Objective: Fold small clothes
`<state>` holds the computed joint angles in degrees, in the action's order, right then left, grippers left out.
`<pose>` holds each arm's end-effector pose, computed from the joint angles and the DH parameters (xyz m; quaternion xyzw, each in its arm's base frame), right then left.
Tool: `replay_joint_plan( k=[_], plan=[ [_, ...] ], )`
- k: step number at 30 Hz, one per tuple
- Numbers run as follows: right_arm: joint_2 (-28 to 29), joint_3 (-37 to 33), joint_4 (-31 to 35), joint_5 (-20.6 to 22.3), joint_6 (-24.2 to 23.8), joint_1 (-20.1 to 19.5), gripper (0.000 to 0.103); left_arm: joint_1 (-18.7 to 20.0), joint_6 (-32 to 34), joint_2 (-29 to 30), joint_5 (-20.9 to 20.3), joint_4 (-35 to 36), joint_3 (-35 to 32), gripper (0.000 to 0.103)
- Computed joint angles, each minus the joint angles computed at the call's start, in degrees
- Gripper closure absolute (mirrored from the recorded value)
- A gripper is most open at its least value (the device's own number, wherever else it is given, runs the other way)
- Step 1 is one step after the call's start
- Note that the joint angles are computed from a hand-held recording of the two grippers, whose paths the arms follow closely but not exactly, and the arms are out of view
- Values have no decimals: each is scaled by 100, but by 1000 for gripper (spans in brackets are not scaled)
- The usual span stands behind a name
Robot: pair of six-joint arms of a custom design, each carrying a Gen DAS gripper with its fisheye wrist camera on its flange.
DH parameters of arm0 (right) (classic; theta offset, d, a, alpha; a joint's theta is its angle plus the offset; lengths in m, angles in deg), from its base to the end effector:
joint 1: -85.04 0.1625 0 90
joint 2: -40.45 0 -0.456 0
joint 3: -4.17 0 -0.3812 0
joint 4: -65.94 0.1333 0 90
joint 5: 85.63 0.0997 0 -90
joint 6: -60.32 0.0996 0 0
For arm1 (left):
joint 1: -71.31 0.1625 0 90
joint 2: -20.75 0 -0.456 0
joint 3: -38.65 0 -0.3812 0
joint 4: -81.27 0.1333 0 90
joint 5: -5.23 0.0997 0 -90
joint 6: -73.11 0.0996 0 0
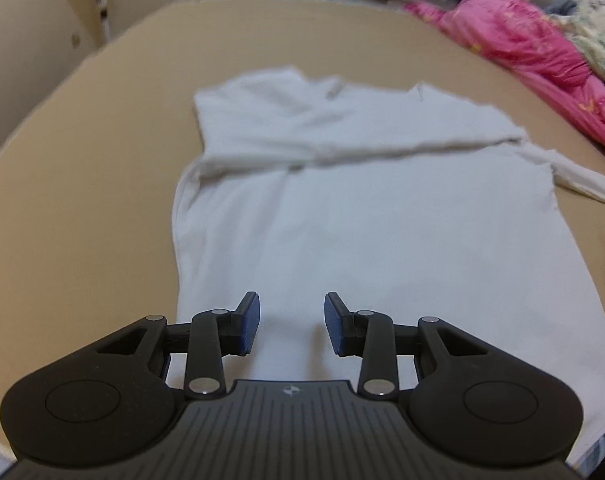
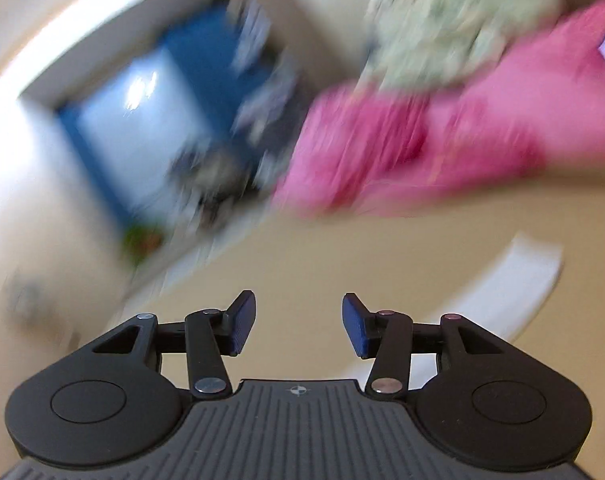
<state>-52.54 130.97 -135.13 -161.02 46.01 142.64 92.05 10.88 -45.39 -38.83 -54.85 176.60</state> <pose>-0.0854 -0.4302 0.4818 -0.0434 -0.7777 0.6079 0.1543 -0.2672 -0.3202 0.1117 0.1416 0.8907 -0.2628 0.3429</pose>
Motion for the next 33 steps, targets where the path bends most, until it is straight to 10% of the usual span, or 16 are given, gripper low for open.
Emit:
replay_joint_plan(
  k=[3, 7, 11, 13, 16, 20, 25, 28, 30, 31, 33],
  plan=[
    [-306, 600, 1114, -423, -131, 32, 53, 123, -49, 87, -445, 618, -135, 60],
    [-163, 794, 2619, -1912, -50, 266, 54, -360, 35, 147, 139, 719, -145, 60],
    [59, 1055, 1989, -2110, -551, 499, 56, -391, 1265, 805, 758, -543, -521, 67],
    [88, 1054, 1643, -2059, -719, 568, 60, -197, 2017, 1382, 885, -1387, -997, 94],
    [-51, 998, 1573, -1914, -596, 481, 84, 130, 3066, 2351, 934, -2312, -1968, 97],
    [105, 805, 791, -2156, -225, 358, 84, 516, 3939, 3532, 678, -2852, -3336, 95],
    [178, 421, 423, -2256, 192, 129, 81, 799, 4523, 4714, 627, -2807, -4755, 43],
    [309, 284, 320, -2259, 229, 118, 81, 925, 4697, 5270, 736, -2249, -5579, 40],
    [499, 234, 189, -2279, 219, 183, 81, 1012, 4856, 5553, 857, -1852, -6027, 52],
    [517, 223, 192, -2280, 188, 188, 81, 1044, 4827, 5649, 980, -1481, -6221, 87],
    [497, 290, 175, -2297, 104, 156, 81, 1105, 4857, 5739, 1332, -1082, -6416, 99]
  ],
)
